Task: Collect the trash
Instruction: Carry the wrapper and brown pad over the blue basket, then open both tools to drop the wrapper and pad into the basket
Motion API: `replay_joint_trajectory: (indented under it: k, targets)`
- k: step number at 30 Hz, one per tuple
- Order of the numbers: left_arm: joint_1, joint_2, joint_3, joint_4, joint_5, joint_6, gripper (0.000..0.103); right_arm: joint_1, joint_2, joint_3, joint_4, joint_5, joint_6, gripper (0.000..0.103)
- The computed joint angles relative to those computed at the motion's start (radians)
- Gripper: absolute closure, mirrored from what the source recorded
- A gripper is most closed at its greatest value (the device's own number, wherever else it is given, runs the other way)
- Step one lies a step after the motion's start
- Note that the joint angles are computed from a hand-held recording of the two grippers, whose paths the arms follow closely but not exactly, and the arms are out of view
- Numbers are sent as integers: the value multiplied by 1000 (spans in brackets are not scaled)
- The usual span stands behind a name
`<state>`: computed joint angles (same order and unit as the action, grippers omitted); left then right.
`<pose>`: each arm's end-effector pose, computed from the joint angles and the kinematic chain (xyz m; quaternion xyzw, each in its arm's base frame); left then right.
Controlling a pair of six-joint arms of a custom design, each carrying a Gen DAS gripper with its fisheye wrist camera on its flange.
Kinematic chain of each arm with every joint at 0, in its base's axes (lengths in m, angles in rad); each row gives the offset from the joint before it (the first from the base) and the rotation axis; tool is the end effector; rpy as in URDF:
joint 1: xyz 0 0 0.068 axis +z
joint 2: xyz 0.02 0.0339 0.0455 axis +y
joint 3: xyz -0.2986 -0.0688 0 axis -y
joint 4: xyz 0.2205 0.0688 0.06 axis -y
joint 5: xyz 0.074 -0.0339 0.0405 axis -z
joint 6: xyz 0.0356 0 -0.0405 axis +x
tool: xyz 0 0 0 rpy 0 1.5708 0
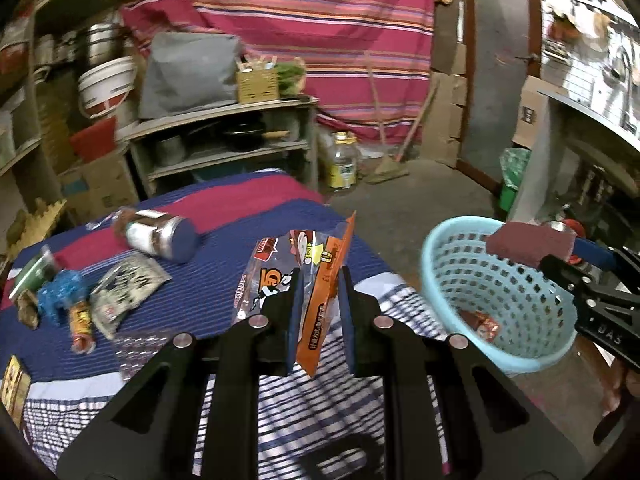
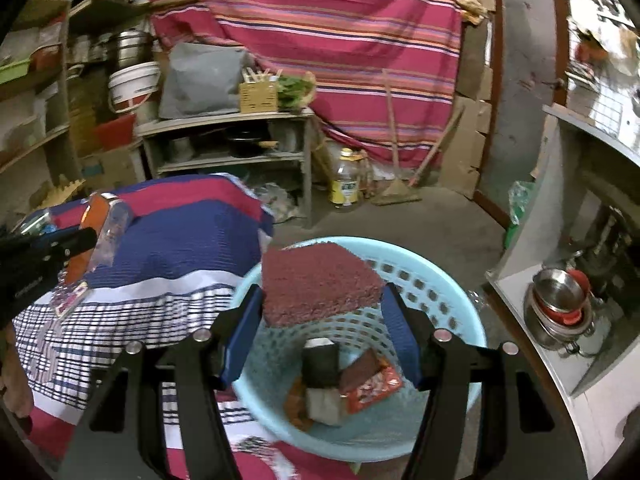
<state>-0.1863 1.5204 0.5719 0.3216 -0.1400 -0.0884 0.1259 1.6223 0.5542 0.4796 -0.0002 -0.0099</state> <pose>0.2670 -0.0453 0.2034 0.0117 0.8890 -0.0004 0.4578 0.2831 0.0358 0.1865 -0.0599 0.8798 0.0274 0.4708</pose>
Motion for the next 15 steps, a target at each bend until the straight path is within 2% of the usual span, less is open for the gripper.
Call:
replay_joint_trajectory:
  k: [15]
  targets:
    - [-295,174,154,85,-132,-48,86,-184,89,-8,112,-78,-21,43]
